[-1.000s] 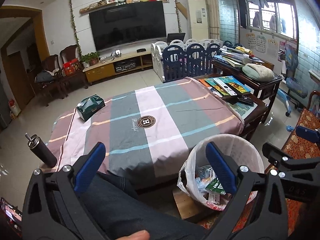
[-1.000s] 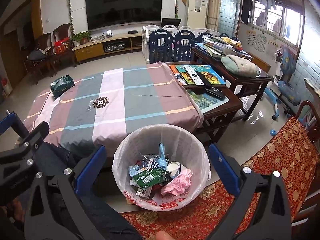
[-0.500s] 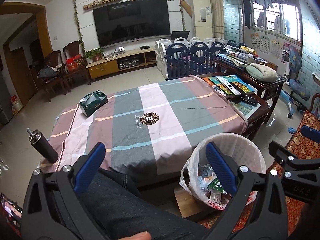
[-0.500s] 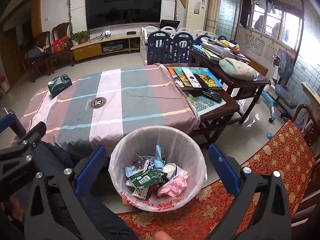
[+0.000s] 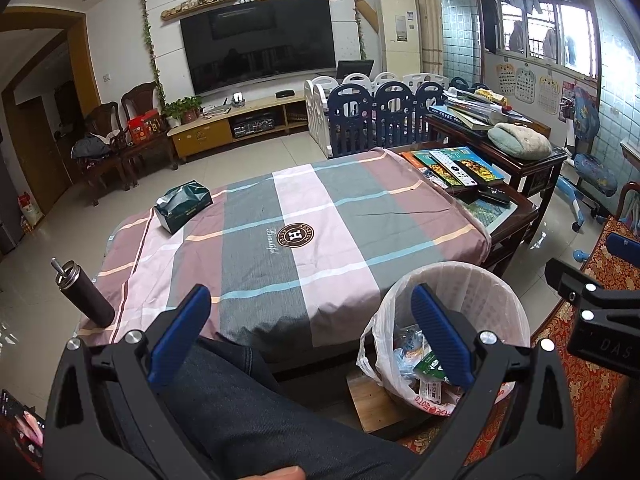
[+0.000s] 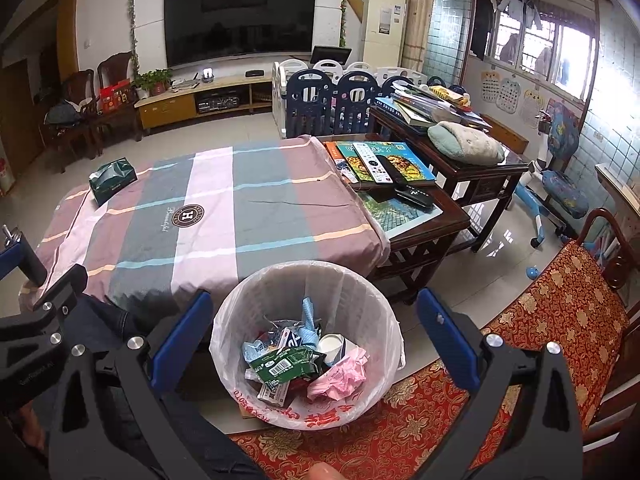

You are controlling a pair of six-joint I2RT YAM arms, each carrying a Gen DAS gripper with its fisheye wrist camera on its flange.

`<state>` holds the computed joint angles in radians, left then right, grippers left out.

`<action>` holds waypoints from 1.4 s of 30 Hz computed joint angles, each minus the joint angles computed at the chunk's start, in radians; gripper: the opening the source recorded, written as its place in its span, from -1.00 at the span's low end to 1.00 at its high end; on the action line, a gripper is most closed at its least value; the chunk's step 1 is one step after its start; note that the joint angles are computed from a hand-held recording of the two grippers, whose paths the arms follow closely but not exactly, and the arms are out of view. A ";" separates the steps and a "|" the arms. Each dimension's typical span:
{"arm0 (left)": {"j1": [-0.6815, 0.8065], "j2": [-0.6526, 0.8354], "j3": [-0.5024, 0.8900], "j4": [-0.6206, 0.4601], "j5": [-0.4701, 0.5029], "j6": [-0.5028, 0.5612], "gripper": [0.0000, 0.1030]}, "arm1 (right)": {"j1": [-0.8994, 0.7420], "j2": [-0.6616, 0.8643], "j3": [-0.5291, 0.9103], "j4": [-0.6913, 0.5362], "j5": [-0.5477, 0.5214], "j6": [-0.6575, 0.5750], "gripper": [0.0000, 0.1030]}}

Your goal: Collect trash

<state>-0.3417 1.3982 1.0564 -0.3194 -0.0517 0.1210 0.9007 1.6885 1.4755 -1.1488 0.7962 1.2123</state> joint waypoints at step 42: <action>0.005 0.009 -0.016 -0.003 0.016 -0.005 0.94 | -0.006 -0.004 -0.050 0.046 -0.020 0.001 0.93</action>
<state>-0.3365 1.4075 1.0409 -0.3220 -0.0358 0.1165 0.8950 1.6841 1.4250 -1.1028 0.7762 1.2134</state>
